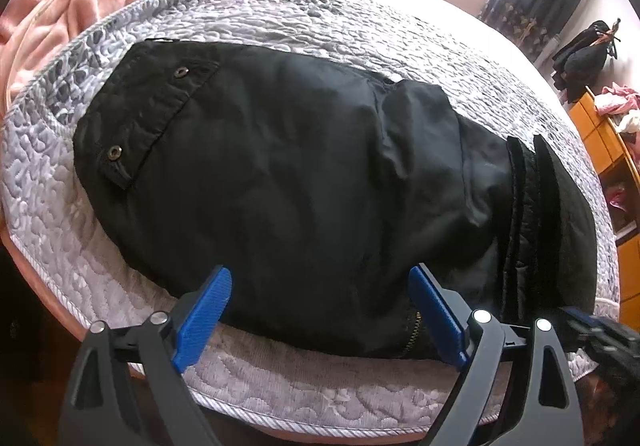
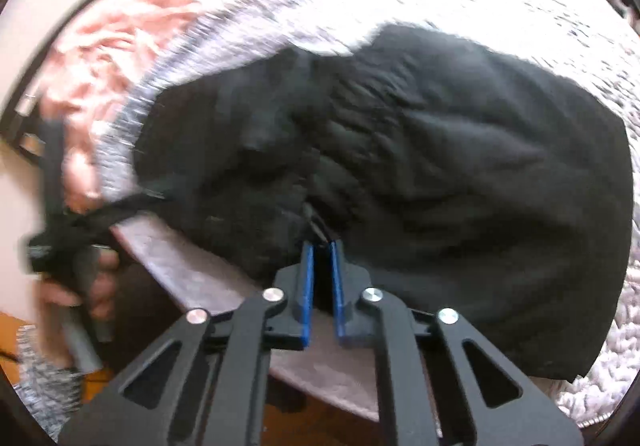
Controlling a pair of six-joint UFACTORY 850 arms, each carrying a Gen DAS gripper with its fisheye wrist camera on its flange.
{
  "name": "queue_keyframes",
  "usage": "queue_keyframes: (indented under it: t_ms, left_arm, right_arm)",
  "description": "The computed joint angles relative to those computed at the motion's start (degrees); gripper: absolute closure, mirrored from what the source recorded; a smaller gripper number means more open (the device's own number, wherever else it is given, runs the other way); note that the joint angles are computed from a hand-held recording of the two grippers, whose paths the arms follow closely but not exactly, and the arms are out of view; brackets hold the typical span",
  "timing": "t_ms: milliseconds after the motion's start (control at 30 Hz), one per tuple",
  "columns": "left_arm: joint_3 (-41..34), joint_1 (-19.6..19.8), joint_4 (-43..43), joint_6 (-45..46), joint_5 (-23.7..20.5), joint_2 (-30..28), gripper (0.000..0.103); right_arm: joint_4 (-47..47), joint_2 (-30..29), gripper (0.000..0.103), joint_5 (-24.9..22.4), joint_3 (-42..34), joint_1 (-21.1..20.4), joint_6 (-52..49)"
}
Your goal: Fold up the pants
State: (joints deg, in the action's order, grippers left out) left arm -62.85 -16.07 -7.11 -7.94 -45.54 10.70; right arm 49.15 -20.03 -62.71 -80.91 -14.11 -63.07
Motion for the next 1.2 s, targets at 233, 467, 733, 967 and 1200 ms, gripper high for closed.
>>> queue_keyframes:
  t_ms: [233,467,733,967,1200]
  left_arm:
    - [0.01,1.32,-1.31,0.11,0.39,0.25,0.012]
    - [-0.51,0.39,0.63,-0.89,0.07,-0.19,0.012]
    - [-2.14,-2.10,0.68,-0.24,-0.28,-0.89,0.012]
    - [-3.55,-9.84,0.85,0.29,0.59,-2.51,0.012]
    - [-3.52,-15.90,7.90,-6.72,0.40,-5.65,0.012]
  right_arm:
    - [-4.32,1.53,0.096,0.66,1.10,3.18,-2.51]
    - [-6.25,-1.42,0.090,-0.80,0.88,4.04,-1.33]
    - [-0.48,-1.65,0.046,-6.18,-2.89,-4.27,-3.00]
    - [-8.56,-10.19,0.031,-2.25,-12.56,-13.52,8.98]
    - [-5.04,-20.97,0.028,-15.97,-19.02,-14.61,11.57]
